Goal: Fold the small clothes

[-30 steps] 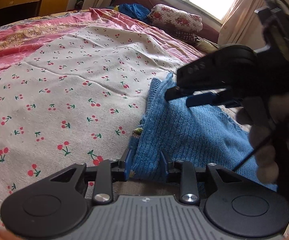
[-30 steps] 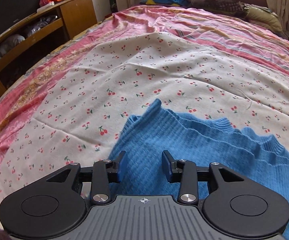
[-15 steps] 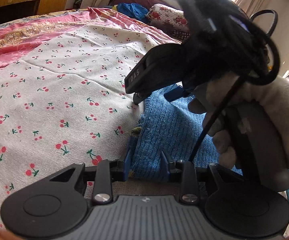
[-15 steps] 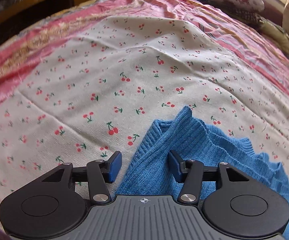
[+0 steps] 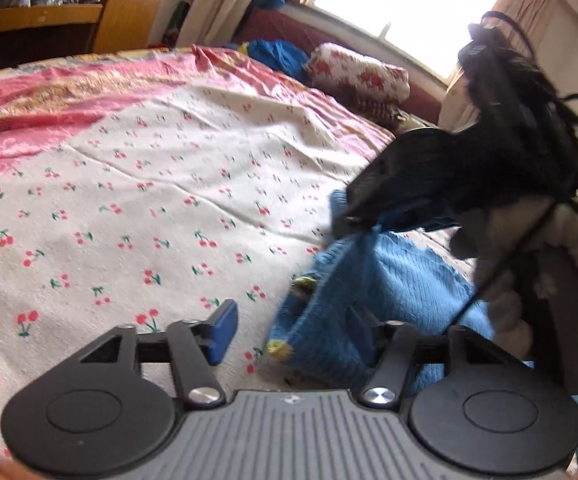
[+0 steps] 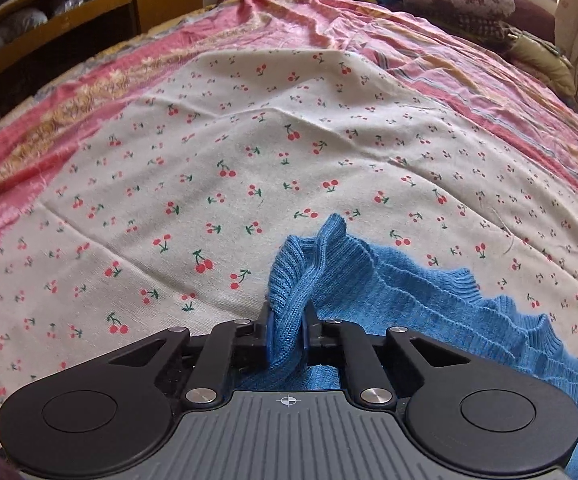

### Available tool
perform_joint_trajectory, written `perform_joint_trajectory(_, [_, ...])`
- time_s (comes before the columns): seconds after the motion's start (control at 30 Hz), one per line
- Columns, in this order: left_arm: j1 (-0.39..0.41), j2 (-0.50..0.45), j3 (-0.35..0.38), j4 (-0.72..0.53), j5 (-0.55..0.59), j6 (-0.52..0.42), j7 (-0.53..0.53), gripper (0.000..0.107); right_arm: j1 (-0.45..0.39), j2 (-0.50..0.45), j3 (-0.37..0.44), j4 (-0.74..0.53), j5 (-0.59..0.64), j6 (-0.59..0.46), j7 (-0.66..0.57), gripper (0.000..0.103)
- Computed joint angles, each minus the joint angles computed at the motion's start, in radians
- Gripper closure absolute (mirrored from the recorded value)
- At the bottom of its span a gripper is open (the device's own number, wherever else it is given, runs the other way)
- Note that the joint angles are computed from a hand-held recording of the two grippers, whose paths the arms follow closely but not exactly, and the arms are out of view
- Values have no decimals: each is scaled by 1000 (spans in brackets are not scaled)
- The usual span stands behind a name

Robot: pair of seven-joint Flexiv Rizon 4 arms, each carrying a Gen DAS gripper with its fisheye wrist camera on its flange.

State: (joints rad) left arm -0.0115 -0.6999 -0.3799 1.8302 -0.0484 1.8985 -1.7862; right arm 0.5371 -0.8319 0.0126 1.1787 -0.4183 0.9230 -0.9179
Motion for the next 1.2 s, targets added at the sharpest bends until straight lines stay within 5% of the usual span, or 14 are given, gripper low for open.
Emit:
perform_joint_trajectory(0.37, [-76, -34, 44, -45, 5, 43, 38, 37, -80, 146, 46, 198, 73, 207, 9, 92])
perform_joint_trajectory(0.4, [-88, -34, 51, -55, 8, 43, 47, 39, -91, 160, 53, 219, 85, 227, 7, 92])
perform_joint_trajectory(0.47, [-106, -34, 53, -76, 21, 32, 73, 61, -111, 185, 65, 254, 107, 261, 3, 92])
perform_joint_trajectory(0.6, [-126, -24, 27, -103, 32, 3, 113, 80, -155, 251, 78, 349, 146, 338, -2, 92])
perform_joint_trajectory(0.9, [-174, -47, -87, -209, 90, -48, 244, 81, -256, 397, 67, 570, 217, 509, 14, 92])
perform_joint_trajectory(1.2, [-358, -104, -15, -318, 9, -160, 389, 81, -373, 452, 90, 744, 292, 588, 24, 92])
